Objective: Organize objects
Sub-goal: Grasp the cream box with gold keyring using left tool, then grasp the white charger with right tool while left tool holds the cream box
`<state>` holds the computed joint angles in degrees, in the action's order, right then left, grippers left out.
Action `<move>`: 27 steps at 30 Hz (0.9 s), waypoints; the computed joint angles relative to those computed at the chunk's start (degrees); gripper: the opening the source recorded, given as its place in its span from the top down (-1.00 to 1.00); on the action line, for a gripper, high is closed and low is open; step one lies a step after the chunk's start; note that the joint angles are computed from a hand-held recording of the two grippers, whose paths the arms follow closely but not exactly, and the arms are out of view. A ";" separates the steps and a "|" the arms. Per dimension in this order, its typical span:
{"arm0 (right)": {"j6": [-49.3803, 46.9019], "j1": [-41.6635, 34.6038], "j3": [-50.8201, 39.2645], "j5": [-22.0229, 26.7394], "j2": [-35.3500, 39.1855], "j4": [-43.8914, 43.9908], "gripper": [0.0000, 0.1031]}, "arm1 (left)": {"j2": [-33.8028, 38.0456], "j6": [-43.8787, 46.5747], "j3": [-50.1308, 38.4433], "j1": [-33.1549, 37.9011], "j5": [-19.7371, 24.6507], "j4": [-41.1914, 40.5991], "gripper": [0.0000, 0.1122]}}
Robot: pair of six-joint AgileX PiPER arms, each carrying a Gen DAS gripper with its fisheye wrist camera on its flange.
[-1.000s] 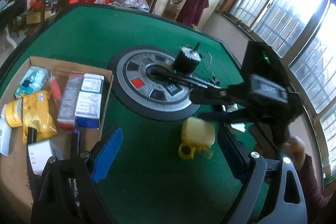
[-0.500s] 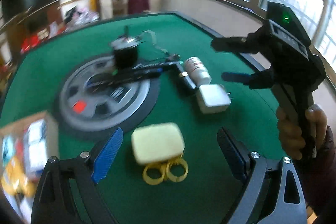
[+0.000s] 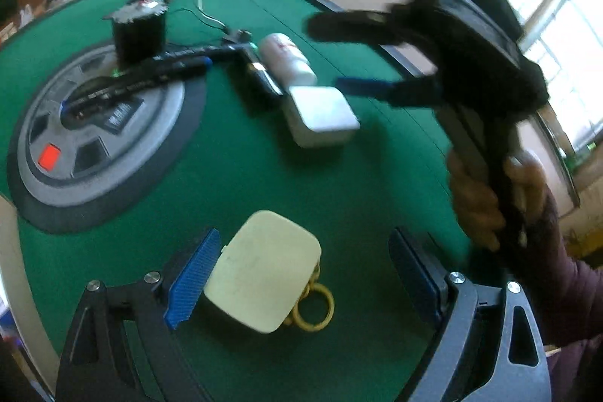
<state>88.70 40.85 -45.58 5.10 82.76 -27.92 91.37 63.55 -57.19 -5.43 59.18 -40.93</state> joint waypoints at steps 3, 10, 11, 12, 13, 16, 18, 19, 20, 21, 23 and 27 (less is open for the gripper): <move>2.03 0.73 -1.25 2.50 0.89 -2.51 -0.98 | -2.54 0.73 3.50 -0.23 -3.06 -0.81 -0.54; 4.69 0.40 -1.31 4.65 1.27 -5.59 -0.98 | -8.22 -8.88 12.78 -7.71 -23.86 1.55 0.09; 6.00 0.70 -1.62 5.49 1.48 -7.01 -0.98 | -8.28 -9.05 12.97 -6.38 -23.07 -0.62 0.15; 6.94 1.15 -2.02 6.44 1.62 -8.16 -0.98 | -8.28 -8.90 12.94 -4.88 -21.81 -2.04 0.16; 7.88 1.84 -2.57 7.89 1.74 -9.79 -0.98 | -8.42 -9.20 12.96 -3.25 -20.55 -2.70 0.16; 6.35 4.21 -5.84 14.50 3.49 -10.34 -0.98 | -9.94 -8.25 14.07 2.49 -17.65 -3.80 0.16; 1.31 4.97 -8.27 17.96 5.29 -6.77 -0.98 | -11.25 -7.15 14.71 7.66 -14.88 -4.75 0.16; -0.53 5.85 -10.22 21.28 6.39 -5.35 -0.98 | -11.59 -6.53 14.81 9.65 -13.68 -4.96 0.16; -1.31 6.90 -12.33 24.99 7.52 -5.09 -0.98 | -12.01 -6.07 14.94 11.47 -12.89 -4.65 0.16; -2.77 8.17 -15.15 29.66 9.05 -4.61 -0.98 | -12.33 -5.22 15.39 12.40 -12.89 -4.78 0.16; -4.29 10.80 -19.36 36.00 11.55 -4.61 -0.97 | -12.15 -3.82 16.13 12.93 -13.08 -5.12 0.16; -7.18 14.33 -26.70 46.11 17.64 -3.61 -0.57 | -12.82 -2.03 17.86 12.51 -14.96 -5.99 0.16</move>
